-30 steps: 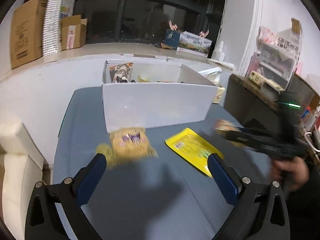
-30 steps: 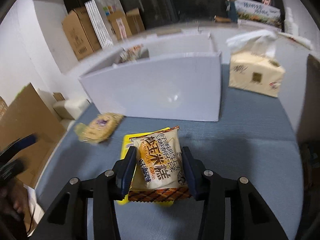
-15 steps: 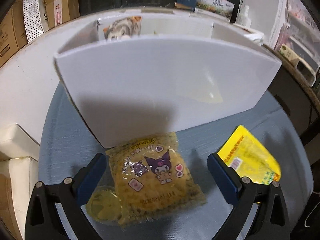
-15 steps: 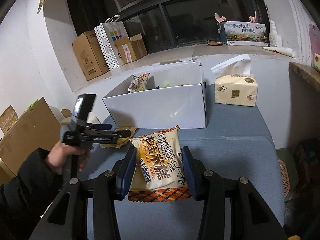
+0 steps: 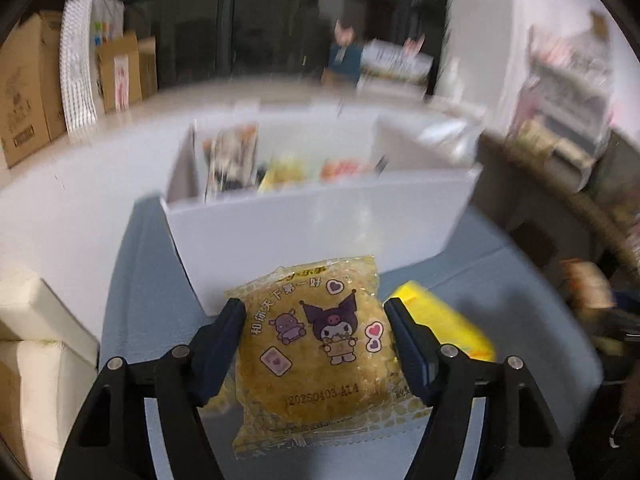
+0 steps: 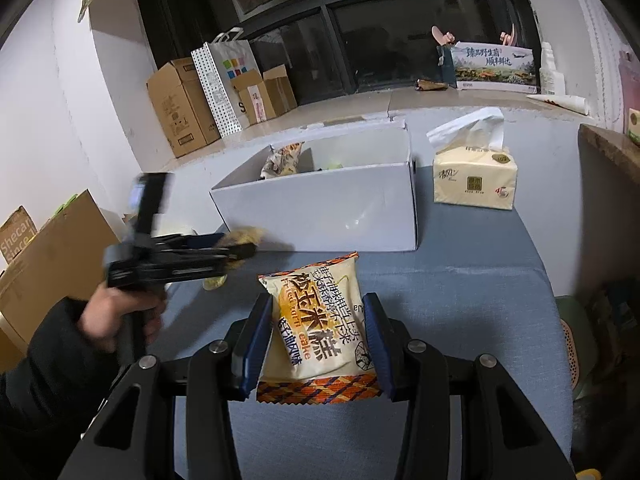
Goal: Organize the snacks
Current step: 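Lower both packs into the white box and open both grippers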
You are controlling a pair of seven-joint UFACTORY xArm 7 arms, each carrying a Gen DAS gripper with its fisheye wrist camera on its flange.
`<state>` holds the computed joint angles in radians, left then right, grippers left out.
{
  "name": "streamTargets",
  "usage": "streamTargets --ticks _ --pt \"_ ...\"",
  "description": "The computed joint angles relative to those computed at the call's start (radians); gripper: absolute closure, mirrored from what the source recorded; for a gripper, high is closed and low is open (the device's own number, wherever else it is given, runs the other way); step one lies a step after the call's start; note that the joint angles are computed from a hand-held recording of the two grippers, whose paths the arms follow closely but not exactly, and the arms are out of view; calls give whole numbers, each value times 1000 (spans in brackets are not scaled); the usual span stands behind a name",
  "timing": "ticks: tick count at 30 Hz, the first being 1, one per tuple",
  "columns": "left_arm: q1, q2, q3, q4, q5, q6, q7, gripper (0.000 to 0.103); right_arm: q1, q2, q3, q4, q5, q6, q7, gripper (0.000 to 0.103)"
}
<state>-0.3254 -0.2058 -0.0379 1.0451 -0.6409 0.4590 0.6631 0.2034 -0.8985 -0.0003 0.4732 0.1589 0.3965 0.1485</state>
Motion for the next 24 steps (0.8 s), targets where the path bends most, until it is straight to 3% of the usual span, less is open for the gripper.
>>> streamTargets --ticks 4,6,11,12,14,18,24 --pt "-67 -169 53 -101 -150 -12 97 27 21 10 -8 6 11 -39 -1 54" --pt "-84 -214 66 -124 -162 -17 101 27 34 39 -14 24 18 -54 -5 54" --pt "-125 -188 98 -45 -168 -20 108 27 58 133 -32 102 21 -94 -39 54" --pt "-103 -179 81 -20 -174 -6 109 27 60 172 -38 139 18 -101 -53 54" --pt "-117 -98 98 77 -166 3 98 27 58 234 -49 205 16 -105 -77 54" --pt "-63 111 54 308 -134 25 40 27 73 409 -106 398 52 -99 -152 54" --pt "-13 416 -10 675 98 103 -171 27 -2 719 -138 747 140 22 -207 54"
